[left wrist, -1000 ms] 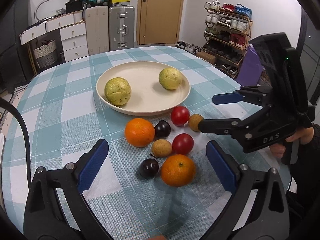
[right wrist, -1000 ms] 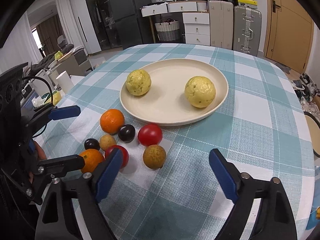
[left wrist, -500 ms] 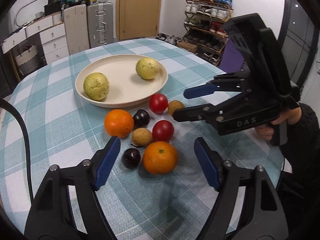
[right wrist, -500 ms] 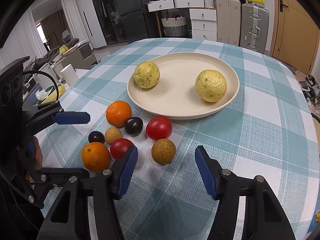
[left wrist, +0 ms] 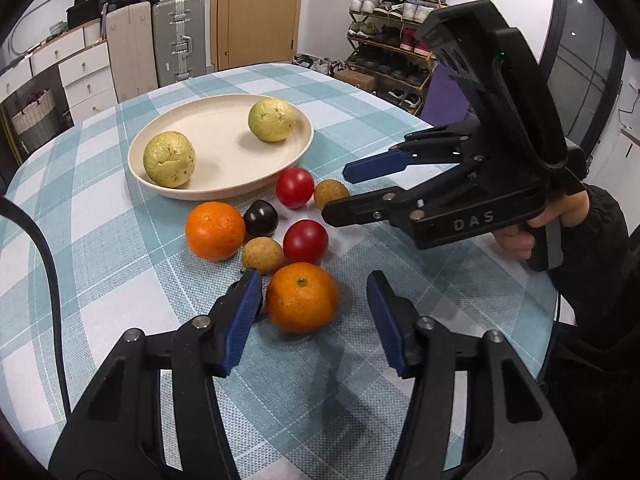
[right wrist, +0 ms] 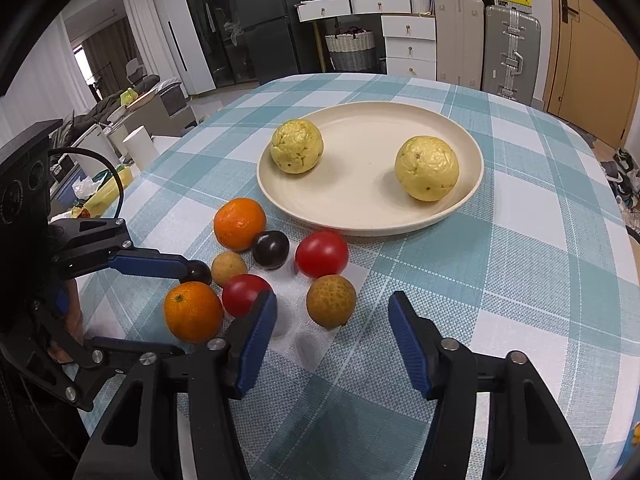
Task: Organize fruits
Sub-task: 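Grasp the orange with the left tool while the right tool grasps the brown kiwi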
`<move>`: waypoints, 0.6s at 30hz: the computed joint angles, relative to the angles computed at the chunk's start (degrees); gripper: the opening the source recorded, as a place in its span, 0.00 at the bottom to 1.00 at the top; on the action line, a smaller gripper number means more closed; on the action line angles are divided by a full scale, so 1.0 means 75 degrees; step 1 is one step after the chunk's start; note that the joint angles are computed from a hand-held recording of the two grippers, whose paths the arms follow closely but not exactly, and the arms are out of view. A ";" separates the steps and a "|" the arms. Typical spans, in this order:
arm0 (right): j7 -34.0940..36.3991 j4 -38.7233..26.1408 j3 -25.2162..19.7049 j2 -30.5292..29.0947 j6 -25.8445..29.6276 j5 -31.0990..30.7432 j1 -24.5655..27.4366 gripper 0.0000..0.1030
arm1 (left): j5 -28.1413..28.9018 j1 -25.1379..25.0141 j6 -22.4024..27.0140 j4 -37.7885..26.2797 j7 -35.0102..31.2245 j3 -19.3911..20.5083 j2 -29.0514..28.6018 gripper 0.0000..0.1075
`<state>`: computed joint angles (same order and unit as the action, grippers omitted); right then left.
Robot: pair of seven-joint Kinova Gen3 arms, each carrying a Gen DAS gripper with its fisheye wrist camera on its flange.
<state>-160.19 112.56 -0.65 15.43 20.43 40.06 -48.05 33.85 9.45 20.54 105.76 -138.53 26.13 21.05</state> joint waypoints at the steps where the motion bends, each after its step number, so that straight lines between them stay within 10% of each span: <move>1: 0.0015 -0.0006 -0.0014 0.0011 0.0013 -0.0007 0.0003 0.54 | 0.0048 -0.0065 0.0033 -0.0001 -0.0078 0.0070 0.0018 0.49; 11: 0.0115 0.0014 0.0031 0.0033 -0.0088 -0.0042 -0.0017 0.54 | 0.0244 0.0022 0.0073 0.0020 -0.0318 -0.0037 0.0015 0.49; 18: -0.0032 -0.0014 0.0061 0.0075 0.0025 0.0127 -0.0100 0.36 | -0.0376 0.0506 -0.0268 0.0100 0.0267 -0.0337 -0.0098 0.49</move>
